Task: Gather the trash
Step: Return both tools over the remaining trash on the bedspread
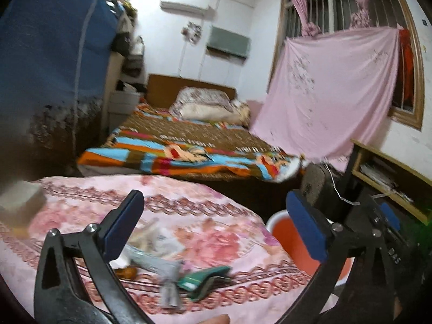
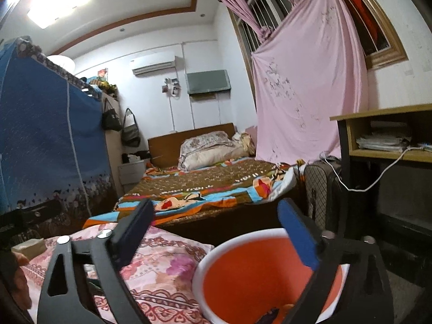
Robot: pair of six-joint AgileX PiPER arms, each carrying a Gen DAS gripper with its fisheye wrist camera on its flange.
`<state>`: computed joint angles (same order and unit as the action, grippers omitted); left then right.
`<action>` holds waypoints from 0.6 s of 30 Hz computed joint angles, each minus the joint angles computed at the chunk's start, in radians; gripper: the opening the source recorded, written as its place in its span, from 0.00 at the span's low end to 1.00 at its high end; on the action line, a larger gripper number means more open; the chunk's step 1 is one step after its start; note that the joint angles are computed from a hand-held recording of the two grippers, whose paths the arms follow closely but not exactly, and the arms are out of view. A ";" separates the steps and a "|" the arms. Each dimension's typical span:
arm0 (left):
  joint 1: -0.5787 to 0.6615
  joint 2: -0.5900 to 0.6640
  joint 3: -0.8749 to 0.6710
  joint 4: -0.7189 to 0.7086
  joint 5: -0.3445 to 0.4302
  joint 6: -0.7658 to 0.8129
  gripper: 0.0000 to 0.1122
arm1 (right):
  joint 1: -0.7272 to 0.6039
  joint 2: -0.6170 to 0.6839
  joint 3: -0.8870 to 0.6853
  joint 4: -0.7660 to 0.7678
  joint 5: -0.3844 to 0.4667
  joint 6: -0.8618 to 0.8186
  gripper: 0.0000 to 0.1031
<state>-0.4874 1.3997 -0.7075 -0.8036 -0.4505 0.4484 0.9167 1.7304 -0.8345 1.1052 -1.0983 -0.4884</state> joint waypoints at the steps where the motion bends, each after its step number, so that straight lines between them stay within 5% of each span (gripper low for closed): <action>1: 0.009 -0.014 0.019 0.014 -0.014 -0.013 0.82 | 0.009 0.005 -0.001 -0.007 -0.012 0.001 1.00; 18: 0.142 -0.177 0.279 0.137 -0.181 -0.101 0.82 | 0.098 0.089 -0.089 -0.122 -0.034 -0.071 1.00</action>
